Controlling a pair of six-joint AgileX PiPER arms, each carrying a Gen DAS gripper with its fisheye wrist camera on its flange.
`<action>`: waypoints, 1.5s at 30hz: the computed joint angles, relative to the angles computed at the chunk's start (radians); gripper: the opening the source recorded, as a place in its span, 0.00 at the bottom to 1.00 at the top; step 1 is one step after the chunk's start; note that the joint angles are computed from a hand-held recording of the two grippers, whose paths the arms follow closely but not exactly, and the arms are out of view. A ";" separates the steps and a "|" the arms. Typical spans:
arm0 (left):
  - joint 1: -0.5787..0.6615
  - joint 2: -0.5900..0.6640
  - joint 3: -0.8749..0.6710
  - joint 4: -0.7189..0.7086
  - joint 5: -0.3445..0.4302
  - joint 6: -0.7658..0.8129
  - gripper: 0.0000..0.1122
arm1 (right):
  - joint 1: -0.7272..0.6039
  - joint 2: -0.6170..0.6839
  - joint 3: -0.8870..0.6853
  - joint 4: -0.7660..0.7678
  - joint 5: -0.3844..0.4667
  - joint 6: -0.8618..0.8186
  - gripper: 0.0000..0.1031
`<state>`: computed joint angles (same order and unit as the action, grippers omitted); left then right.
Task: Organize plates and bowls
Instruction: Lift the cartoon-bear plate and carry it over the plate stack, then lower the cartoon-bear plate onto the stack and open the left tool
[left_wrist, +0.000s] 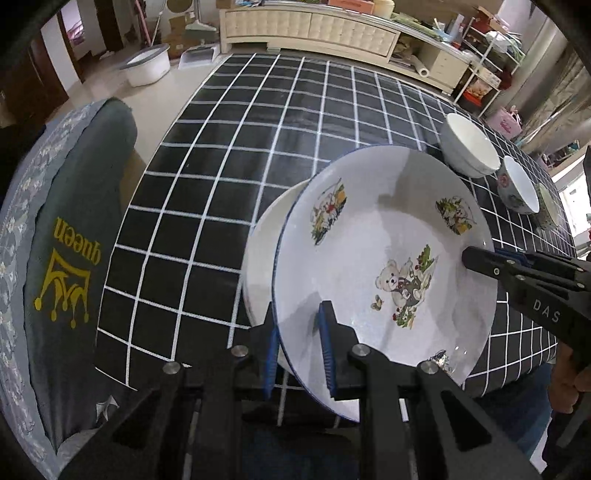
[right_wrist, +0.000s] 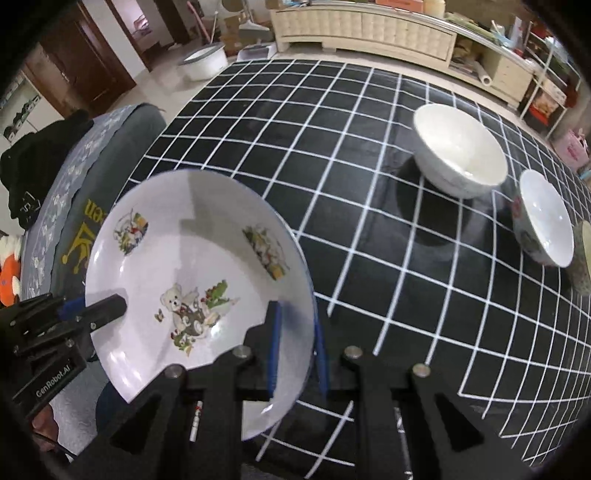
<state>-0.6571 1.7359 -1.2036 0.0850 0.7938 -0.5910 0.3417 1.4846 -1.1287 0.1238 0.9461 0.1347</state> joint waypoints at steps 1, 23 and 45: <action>0.007 0.001 0.005 -0.009 -0.004 0.009 0.16 | 0.009 0.008 -0.005 -0.007 -0.001 0.007 0.20; 0.045 0.059 0.002 0.005 -0.047 0.044 0.15 | 0.066 0.067 -0.030 -0.078 -0.021 0.061 0.19; 0.008 -0.064 0.071 0.058 -0.088 -0.049 0.19 | 0.058 -0.023 0.018 -0.122 -0.010 0.119 0.28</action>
